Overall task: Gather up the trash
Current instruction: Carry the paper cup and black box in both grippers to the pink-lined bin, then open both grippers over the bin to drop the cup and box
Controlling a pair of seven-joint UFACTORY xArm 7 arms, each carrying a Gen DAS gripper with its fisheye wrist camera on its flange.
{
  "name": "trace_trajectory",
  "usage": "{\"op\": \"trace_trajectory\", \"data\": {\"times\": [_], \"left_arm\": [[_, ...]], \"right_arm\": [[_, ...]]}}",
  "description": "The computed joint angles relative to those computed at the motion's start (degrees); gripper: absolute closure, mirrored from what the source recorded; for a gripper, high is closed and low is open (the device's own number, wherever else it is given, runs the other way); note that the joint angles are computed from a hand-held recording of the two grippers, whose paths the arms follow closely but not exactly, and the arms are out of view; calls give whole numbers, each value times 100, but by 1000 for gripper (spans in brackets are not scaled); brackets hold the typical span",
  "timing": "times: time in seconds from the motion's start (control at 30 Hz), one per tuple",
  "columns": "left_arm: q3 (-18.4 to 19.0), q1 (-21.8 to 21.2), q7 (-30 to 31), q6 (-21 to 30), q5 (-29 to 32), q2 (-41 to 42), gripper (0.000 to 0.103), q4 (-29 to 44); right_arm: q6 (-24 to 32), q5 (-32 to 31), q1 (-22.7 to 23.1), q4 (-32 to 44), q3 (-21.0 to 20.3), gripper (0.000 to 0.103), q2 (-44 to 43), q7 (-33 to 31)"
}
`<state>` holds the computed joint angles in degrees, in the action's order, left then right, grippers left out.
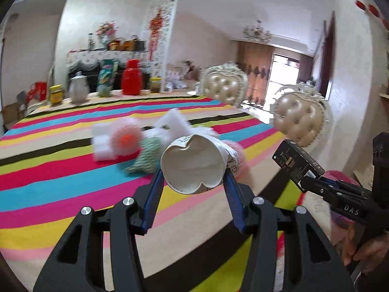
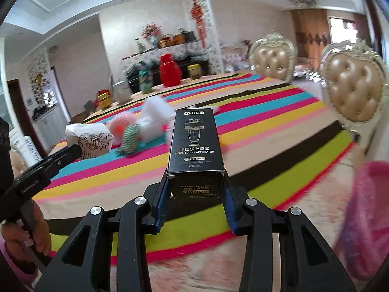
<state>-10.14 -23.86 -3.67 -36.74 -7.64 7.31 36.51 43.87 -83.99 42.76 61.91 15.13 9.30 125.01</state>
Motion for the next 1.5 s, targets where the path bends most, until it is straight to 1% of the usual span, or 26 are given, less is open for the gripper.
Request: {"op": "trace_trajectory", "data": {"times": [0.1,0.3,0.4,0.53,0.6,0.73,0.8,0.83,0.9,0.93,1.07,1.13,1.2,1.23,1.27,1.3,1.33,1.37,1.47,1.5], "left_arm": [[-99,-146,75,-10,71,230,54,295],[-250,-529,210,124,334,779,54,1065],[-348,-682,169,262,626,1135,54,1548],[-560,-794,-31,529,1204,1663,54,2296],[-659,-849,-101,702,1481,1914,54,2663],[-972,-897,-216,1160,2101,2522,54,3527],[-1093,-972,-232,1353,2267,2751,54,3851],[-1242,-973,-235,1551,2418,2981,54,4160],[-1401,-1005,-214,1785,2529,3232,54,4490],[-1530,-1022,-181,1998,2595,3407,54,4733],[-1899,-1190,145,2638,2558,4037,54,5568],[-1943,-1365,381,2906,2478,4301,54,5957],[-1978,-1442,591,3105,2390,4440,54,6169],[-1931,-1543,673,3275,2323,4531,49,6345],[-1873,-1591,711,3361,2235,4533,44,6385],[-1801,-1648,722,3394,2131,4535,33,6420],[-1715,-1675,701,3293,2013,4486,30,6344],[-1580,-1721,678,3190,1897,4396,30,6237],[-1379,-1694,736,3019,1645,4120,24,5902],[-1197,-1741,685,2888,1544,3976,19,5727]], "right_arm": [[402,231,13,-511,82,65,-451,117],[992,783,-188,-1365,397,65,-1250,268],[1297,1182,-273,-1775,621,65,-1668,351],[1688,1822,-393,-2329,896,65,-2266,370],[1876,2196,-412,-2601,1051,65,-2573,391],[2079,2899,-458,-3124,1297,65,-3153,444],[2118,3231,-465,-3407,1391,65,-3484,422],[2155,3367,-485,-3479,1467,65,-3574,410],[2174,3619,-495,-3684,1550,65,-3828,359],[2170,3762,-484,-3827,1578,65,-4000,343],[2108,4139,-548,-4194,1691,65,-4493,263],[1999,4242,-583,-4383,1717,65,-4761,222],[1903,4308,-637,-4545,1759,63,-4969,146],[1799,4305,-680,-4628,1744,62,-5049,81],[1714,4317,-731,-4670,1725,56,-5108,-5],[1657,4352,-797,-4707,1727,45,-5139,-53],[1658,4376,-857,-4723,1813,42,-5168,-25],[1643,4398,-886,-4742,1882,41,-5206,-5],[1510,4402,-997,-4780,1985,41,-5246,17],[1461,4395,-1040,-4777,2008,41,-5235,27]]}}
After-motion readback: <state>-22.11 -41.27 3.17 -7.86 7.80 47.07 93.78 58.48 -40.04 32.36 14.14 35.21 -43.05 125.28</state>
